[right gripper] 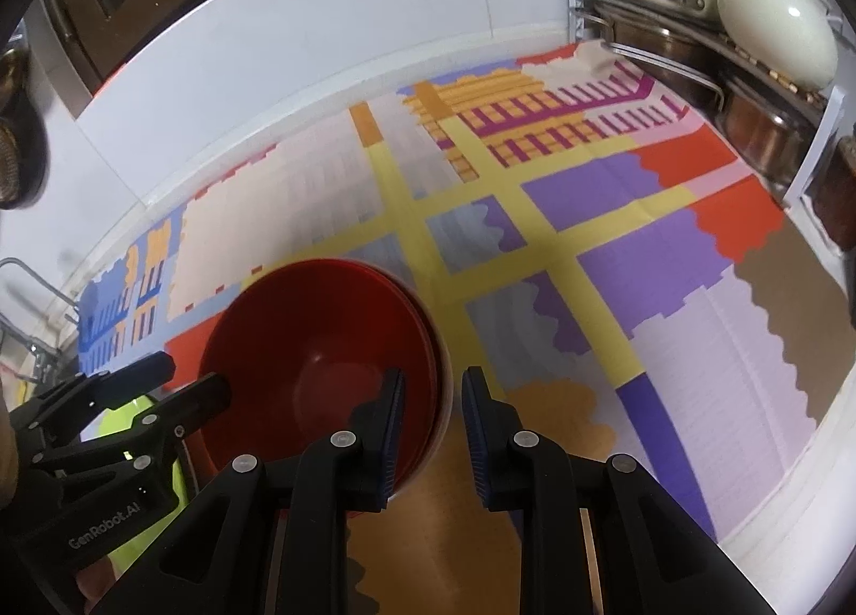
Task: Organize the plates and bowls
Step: 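Carry the nested red and pink bowls with both grippers over the green plate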
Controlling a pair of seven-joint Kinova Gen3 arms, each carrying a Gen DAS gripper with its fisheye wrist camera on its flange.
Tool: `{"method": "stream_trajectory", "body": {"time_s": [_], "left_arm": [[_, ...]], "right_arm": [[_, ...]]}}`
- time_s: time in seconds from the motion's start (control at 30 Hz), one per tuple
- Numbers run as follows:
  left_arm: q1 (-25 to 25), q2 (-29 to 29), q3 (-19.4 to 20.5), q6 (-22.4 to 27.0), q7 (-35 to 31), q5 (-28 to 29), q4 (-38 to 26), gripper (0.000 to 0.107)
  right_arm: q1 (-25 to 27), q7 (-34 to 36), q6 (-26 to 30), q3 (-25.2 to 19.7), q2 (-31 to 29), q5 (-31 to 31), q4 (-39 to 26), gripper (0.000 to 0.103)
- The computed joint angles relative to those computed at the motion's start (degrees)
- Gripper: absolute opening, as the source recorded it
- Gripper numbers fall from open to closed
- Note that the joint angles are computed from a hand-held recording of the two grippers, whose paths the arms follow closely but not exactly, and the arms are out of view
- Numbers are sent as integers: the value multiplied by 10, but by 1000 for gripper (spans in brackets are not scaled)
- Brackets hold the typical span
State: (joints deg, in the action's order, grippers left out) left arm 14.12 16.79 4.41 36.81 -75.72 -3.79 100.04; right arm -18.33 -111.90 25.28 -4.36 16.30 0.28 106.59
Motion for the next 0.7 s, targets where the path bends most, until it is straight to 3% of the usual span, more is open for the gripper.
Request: {"method": "stream_trajectory", "body": {"time_s": [0.3, 0.57, 0.7], "left_arm": [[-22, 35, 14, 28, -35, 50, -23, 54], [-45, 57, 26, 55, -71, 101, -43, 35], [-42, 61, 21, 56, -75, 107, -47, 32]], "right_arm": [[39, 50, 7, -26, 21, -52, -8, 23], [60, 96, 22, -39, 40, -99, -19, 23], [52, 97, 28, -32, 43, -99, -25, 23]]}}
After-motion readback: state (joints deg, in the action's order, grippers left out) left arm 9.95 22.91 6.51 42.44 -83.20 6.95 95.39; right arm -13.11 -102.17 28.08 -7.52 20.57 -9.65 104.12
